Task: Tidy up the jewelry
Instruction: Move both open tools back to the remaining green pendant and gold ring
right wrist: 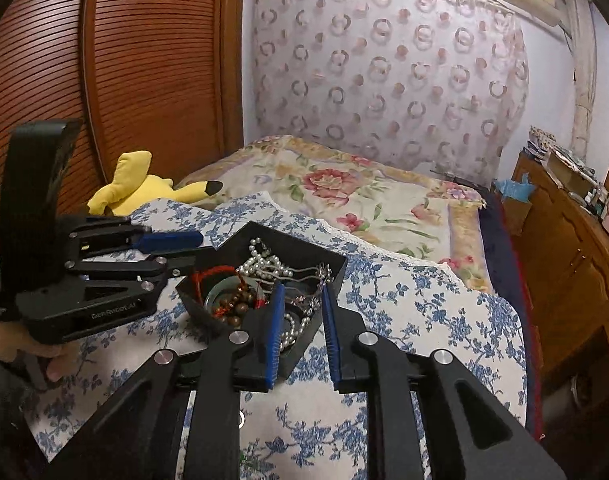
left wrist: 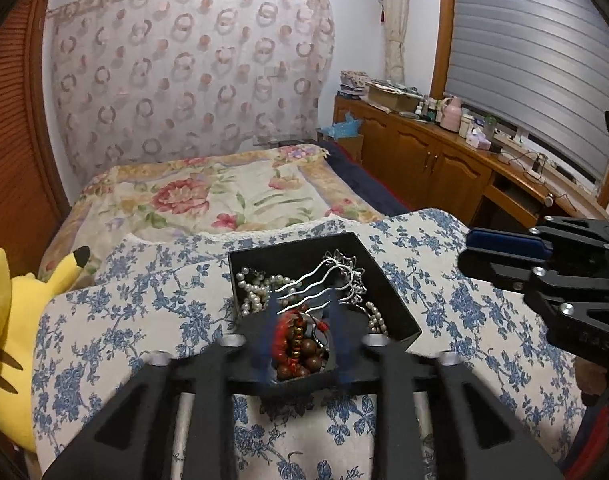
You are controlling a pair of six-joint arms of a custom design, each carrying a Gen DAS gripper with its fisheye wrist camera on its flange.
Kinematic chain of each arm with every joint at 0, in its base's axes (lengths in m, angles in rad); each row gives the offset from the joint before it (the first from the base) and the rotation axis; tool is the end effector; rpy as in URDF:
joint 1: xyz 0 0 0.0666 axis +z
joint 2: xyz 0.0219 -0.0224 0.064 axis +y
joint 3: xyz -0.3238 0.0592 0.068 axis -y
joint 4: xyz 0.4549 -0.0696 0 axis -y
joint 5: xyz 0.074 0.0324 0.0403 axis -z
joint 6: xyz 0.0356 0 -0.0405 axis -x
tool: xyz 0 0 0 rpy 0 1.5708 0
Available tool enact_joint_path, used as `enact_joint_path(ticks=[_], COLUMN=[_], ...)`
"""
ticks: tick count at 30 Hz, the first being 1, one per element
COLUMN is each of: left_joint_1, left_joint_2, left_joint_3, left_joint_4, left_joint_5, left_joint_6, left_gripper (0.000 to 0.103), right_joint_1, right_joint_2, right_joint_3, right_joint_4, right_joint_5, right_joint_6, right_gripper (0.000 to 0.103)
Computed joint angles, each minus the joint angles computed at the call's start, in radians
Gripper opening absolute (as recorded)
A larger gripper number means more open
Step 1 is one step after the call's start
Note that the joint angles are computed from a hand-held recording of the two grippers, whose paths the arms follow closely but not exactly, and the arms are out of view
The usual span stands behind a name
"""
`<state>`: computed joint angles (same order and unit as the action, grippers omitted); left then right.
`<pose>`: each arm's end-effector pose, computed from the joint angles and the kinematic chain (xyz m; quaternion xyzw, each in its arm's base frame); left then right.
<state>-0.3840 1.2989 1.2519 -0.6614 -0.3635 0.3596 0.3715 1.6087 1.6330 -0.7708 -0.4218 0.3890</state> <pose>0.5017 -0.1895 0.3694 -0.0646 0.8944 0.0036 0.4426 0.5865 0.2437 0.3902 -0.4104 0.8008 0.1884 0.3934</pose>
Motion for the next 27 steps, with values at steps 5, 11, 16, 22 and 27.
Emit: enact_joint_path(ticks=[5,11,16,22,27], left_joint_1=[-0.014,-0.035,-0.054,-0.074,-0.087], left_joint_2=[-0.016,-0.047,-0.078,-0.112,-0.115], left_joint_3=[-0.019,-0.056,-0.095,-0.15,-0.178], left_joint_4=[-0.001,0.016,0.012,0.006,-0.009], left_joint_5=[-0.024,-0.055,-0.059,-0.047,-0.032], left_joint_6=[-0.001,-0.003,0.005,0.02,0.027], left_gripper=[0.063,0.088,0.093,0.095,0.095], right_joint_1=[-0.018,-0.039,-0.052,-0.055,-0.042], right_joint_2=[-0.043,-0.084,-0.109,-0.116,-0.117], right_joint_3=[-0.065,-0.146,-0.21,-0.261,-0.287], right_joint_4=[0.017,0.033,0.032,-0.021,-0.076], right_joint_5=[-0.039,-0.064,-0.065,-0.053,-0.041], right_joint_6=[-0.008,-0.018,-0.004,0.056,0.132], right_gripper=[0.021,0.022,0.032,0.032,0.032])
